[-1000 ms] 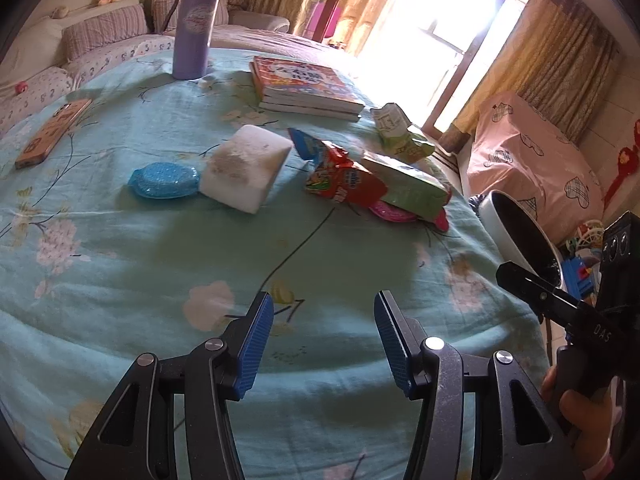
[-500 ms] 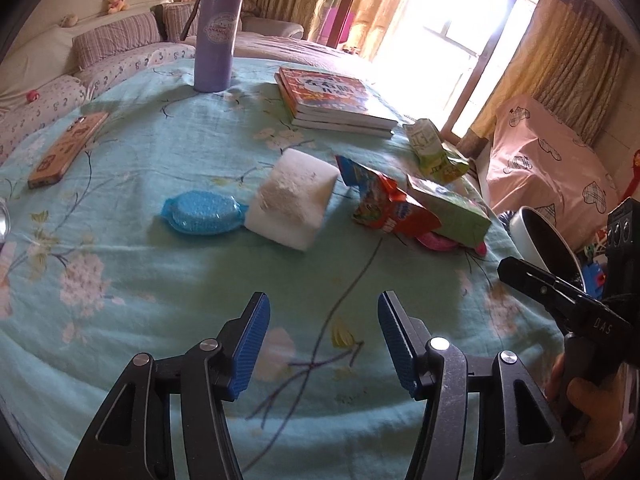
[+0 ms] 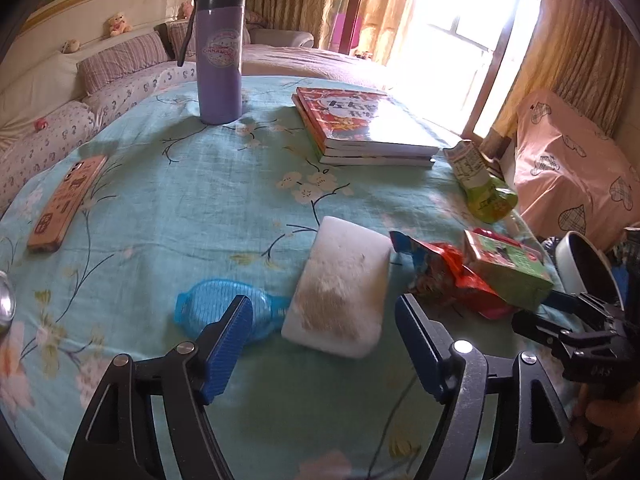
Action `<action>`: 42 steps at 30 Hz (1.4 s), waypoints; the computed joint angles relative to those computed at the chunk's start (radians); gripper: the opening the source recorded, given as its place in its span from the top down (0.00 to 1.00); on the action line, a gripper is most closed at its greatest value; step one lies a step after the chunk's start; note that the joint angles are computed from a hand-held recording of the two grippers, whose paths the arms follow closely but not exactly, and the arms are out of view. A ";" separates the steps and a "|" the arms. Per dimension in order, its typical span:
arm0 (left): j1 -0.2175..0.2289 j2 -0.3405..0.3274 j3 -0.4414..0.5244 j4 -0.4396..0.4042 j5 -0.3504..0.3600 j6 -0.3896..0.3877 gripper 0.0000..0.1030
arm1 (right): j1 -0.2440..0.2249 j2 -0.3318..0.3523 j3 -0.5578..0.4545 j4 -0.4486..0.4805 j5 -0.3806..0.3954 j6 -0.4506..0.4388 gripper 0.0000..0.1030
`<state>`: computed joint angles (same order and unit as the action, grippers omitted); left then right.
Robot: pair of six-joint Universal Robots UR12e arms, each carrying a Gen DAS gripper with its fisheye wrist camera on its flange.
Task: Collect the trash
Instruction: 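Move both tools back over the table toward the white block and red items, then grasp the white foam block with the left tool while the right tool grasps the pink brush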
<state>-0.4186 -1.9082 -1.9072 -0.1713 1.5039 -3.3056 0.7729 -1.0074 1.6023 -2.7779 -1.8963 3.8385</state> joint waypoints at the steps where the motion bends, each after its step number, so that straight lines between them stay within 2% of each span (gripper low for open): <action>1: 0.000 -0.007 0.007 -0.004 0.000 0.001 0.30 | 0.004 0.002 -0.007 0.020 -0.019 -0.004 0.29; 2: 0.000 -0.013 0.012 -0.007 -0.005 0.003 0.31 | 0.006 0.001 -0.009 0.028 -0.028 -0.006 0.36; 3: 0.000 -0.017 0.017 -0.010 -0.008 0.007 0.32 | 0.007 0.001 -0.009 0.032 -0.030 -0.004 0.51; 4: 0.000 -0.020 0.018 -0.007 -0.013 0.012 0.40 | 0.008 -0.002 -0.007 0.038 -0.036 0.002 0.67; 5: 0.001 -0.023 0.020 -0.008 -0.025 0.021 0.52 | 0.009 -0.005 -0.002 0.041 -0.038 0.009 0.75; 6: 0.002 -0.025 0.022 -0.013 -0.030 0.029 0.52 | 0.009 -0.011 0.006 0.035 -0.033 0.017 0.82; 9: 0.002 -0.021 0.010 0.005 -0.046 0.042 0.54 | 0.007 -0.026 0.039 -0.018 0.010 0.043 0.84; 10: 0.005 -0.017 0.004 0.007 -0.066 0.039 0.55 | 0.010 -0.031 0.048 -0.028 0.019 0.048 0.94; 16: 0.013 0.035 -0.060 0.022 -0.136 0.041 0.55 | 0.041 -0.045 0.078 -0.073 0.119 0.026 0.98; 18: 0.018 0.058 -0.087 0.024 -0.155 0.043 0.55 | 0.047 -0.048 0.088 -0.101 0.149 0.027 0.95; 21: 0.026 0.091 -0.123 0.017 -0.179 0.040 0.55 | 0.061 -0.053 0.084 -0.086 0.095 0.029 0.90; 23: 0.028 0.105 -0.139 0.008 -0.184 0.038 0.54 | 0.064 -0.054 0.083 -0.095 0.048 0.032 0.81; 25: 0.025 0.110 -0.145 0.004 -0.167 0.043 0.52 | 0.060 -0.049 0.078 -0.110 0.032 0.038 0.61; 27: 0.019 0.109 -0.141 -0.002 -0.142 0.039 0.49 | 0.055 -0.038 0.060 -0.094 0.014 0.029 0.57; 29: 0.020 0.107 -0.136 -0.005 -0.149 0.028 0.47 | 0.048 -0.024 0.036 -0.058 0.003 0.018 0.57; 32: 0.009 0.100 -0.126 0.011 -0.120 0.022 0.39 | 0.033 -0.005 0.010 -0.021 0.031 0.002 0.57; 35: -0.007 0.087 -0.119 0.026 -0.094 0.030 0.39 | 0.038 0.014 -0.025 0.013 0.011 -0.036 0.57; 36: -0.010 0.082 -0.117 0.027 -0.087 0.034 0.40 | 0.041 0.015 -0.028 0.023 0.003 -0.044 0.60; 37: -0.013 0.080 -0.116 0.023 -0.083 0.038 0.43 | 0.045 0.016 -0.033 0.034 -0.002 -0.055 0.70; 38: -0.015 0.078 -0.115 0.016 -0.085 0.042 0.50 | 0.047 0.018 -0.036 0.044 -0.004 -0.062 0.77; 39: -0.015 0.078 -0.116 0.009 -0.088 0.041 0.50 | 0.052 0.017 -0.036 0.051 -0.010 -0.066 0.80; 42: -0.009 0.088 -0.132 0.020 -0.109 0.029 0.52 | 0.062 0.004 -0.016 0.042 -0.010 -0.053 0.83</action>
<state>-0.4274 -1.8199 -2.0394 -0.1516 1.3953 -3.2761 0.8348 -1.0038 1.5862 -2.7359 -1.9064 3.7859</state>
